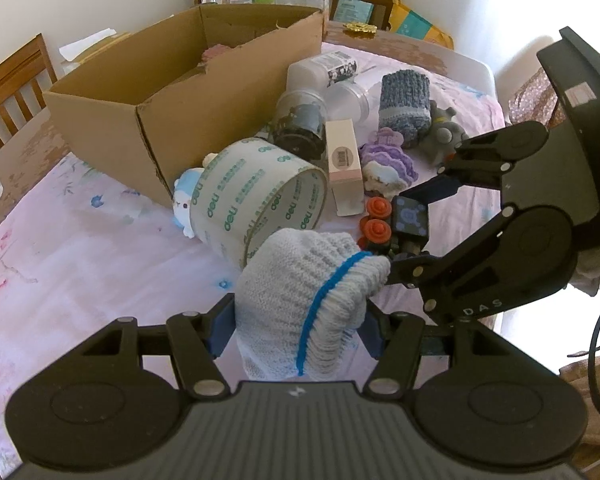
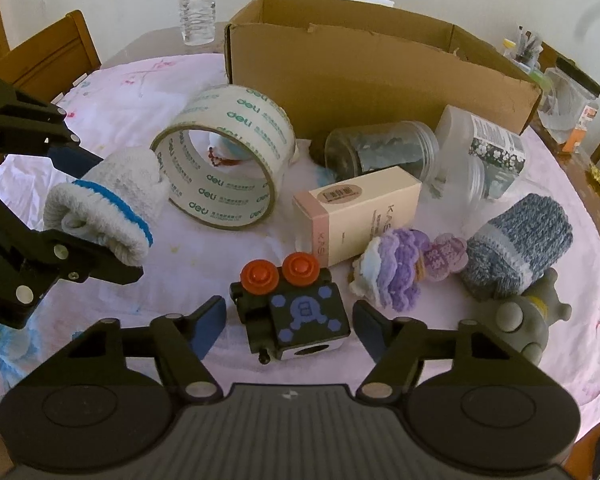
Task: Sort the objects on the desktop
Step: 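Grasp the white-and-blue knit hat with the left tool while the right tool grasps the fidget cube, then carry the white hat and fidget cube over the cardboard box with both tools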
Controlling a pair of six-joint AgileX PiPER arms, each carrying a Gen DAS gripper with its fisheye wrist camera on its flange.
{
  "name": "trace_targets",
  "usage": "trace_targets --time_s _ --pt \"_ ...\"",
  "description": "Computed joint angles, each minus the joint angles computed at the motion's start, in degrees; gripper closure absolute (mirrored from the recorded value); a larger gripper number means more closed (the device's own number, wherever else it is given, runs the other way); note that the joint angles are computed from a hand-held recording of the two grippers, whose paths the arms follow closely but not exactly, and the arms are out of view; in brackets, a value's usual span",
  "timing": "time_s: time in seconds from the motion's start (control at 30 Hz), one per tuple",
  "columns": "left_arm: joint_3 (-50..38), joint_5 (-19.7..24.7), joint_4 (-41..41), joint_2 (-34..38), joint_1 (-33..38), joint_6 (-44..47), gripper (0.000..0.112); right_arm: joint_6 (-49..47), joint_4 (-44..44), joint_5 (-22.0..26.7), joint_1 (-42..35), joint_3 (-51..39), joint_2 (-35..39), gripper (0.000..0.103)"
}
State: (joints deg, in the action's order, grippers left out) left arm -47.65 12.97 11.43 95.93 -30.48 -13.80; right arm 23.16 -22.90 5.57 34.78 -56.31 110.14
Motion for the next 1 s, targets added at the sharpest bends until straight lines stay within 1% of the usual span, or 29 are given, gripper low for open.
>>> trace_targets --time_s 0.03,0.07,0.13,0.2,0.3,0.33,0.5,0.67,0.83,0.93,1.0 --pt "0.0 0.0 0.0 0.0 0.1 0.0 0.051 -1.4 1.3 0.0 0.0 -0.1 0.0 0.032" --pt "-0.1 0.1 -0.1 -0.1 0.1 0.1 0.051 -1.6 1.4 0.0 0.0 -0.2 0.1 0.037" --pt "-0.3 0.3 -1.0 -0.2 0.3 1.0 0.051 -5.2 5.0 0.3 -0.1 -0.5 0.2 0.039" --pt "-0.6 0.6 -2.1 -0.2 0.5 2.1 0.051 -5.6 5.4 0.4 -0.1 -0.6 0.3 0.041" --pt "-1.0 1.2 -2.8 -0.4 0.6 2.8 0.051 -12.7 12.3 0.8 -0.3 -0.9 0.1 0.046" --pt "-1.0 1.3 -3.3 -0.6 0.6 3.4 0.051 -14.6 14.1 1.1 -0.4 -1.1 0.0 0.046" --pt "-1.5 2.0 -3.0 -1.6 0.5 3.9 0.051 -17.6 17.1 1.9 -0.5 -1.5 -0.2 0.046" --pt "-2.7 4.0 -4.8 -2.3 0.8 6.3 0.051 -23.3 22.9 3.1 -1.0 -1.9 -1.3 0.046" --pt "-4.5 6.5 -7.7 -3.1 1.4 9.9 0.051 -24.9 23.9 4.4 -1.3 -1.9 -2.8 0.046" --pt "-5.7 7.5 -8.8 -3.4 1.5 11.1 0.051 -23.1 21.7 5.3 -1.3 -1.9 -3.8 0.047" --pt "-6.5 8.3 -10.0 -3.4 1.6 12.4 0.051 -24.9 23.3 5.9 -1.5 -1.8 -4.6 0.047"
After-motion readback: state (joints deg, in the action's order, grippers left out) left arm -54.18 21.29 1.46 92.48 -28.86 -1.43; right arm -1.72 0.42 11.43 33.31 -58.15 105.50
